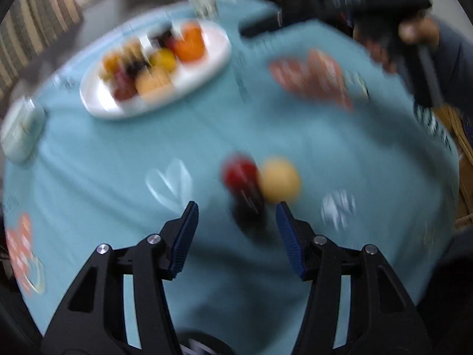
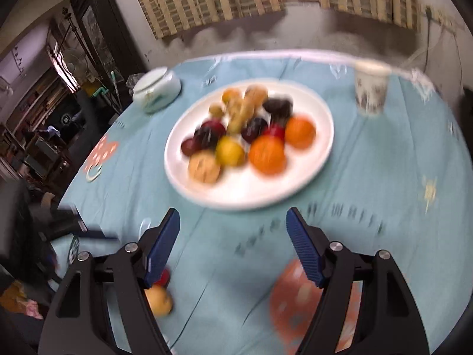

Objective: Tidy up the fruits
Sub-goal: 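Grasp the last dark plum with the left gripper, then carry the dark plum over the plate with the left gripper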

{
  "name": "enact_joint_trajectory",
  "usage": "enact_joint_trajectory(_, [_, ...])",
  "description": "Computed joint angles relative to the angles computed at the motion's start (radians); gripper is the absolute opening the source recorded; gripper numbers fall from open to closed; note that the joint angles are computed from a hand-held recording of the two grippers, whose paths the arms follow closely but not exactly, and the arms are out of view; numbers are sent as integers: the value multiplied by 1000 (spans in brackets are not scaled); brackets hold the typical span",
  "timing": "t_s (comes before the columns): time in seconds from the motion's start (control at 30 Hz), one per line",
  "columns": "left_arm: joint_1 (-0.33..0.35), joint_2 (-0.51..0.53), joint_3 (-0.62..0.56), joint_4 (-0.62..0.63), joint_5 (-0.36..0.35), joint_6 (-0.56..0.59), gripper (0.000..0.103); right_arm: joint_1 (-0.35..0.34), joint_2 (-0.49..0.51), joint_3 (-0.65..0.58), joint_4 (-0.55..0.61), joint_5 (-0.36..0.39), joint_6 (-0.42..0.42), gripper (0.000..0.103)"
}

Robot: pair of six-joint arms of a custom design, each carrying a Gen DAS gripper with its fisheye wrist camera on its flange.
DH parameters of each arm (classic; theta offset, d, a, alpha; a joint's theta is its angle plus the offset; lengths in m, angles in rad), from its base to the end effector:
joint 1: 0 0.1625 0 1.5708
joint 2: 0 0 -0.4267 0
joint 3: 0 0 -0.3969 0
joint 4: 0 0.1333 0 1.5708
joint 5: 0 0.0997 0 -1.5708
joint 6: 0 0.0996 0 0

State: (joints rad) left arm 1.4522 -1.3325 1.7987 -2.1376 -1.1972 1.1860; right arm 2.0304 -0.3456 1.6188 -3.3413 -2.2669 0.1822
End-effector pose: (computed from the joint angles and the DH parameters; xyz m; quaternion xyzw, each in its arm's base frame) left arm 0.1018 -0.5799 0.3165 0.5883 0.7855 0.0518 0.1848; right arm 0.3470 -0.5445 -0.0920 0.0428 -0.9140 0.3238 0.2407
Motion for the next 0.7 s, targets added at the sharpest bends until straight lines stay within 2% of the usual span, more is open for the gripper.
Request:
enact_joint_trajectory(0.07, [9,9,8,-16,11,-39,55,10,8,18,10,7,52,75])
enact_joint_trajectory(0.1, [12,21,-1,-25,0,-80,55,18,14,22,21,16,67,75])
enact_joint_trajectory(0.23, [9,45,-11,-60,-25,-118,54,46,39,15,72,51,121,75])
enact_joint_trajectory(0.3, [9,55,-23,-46,-43,-124,46,50,47,18,63,60,155,75])
enact_joint_trajectory(0.33, [9,61,-39,-12,-53,-138,35,48,50,22,55,71,180,75])
enact_joint_trajectory(0.37, [9,62,-47,13,-62,-148,31,46,51,25,49,76,192,75])
enact_joint_trajectory(0.53, [15,64,-63,58,-54,-169,32,53,59,30,40,70,219,75])
enact_joint_trajectory(0.63, [14,76,-50,31,-20,-189,32,57,60,29,33,69,212,75])
enact_joint_trajectory(0.7, [13,73,-50,37,-24,-213,32,60,61,24,40,64,211,75])
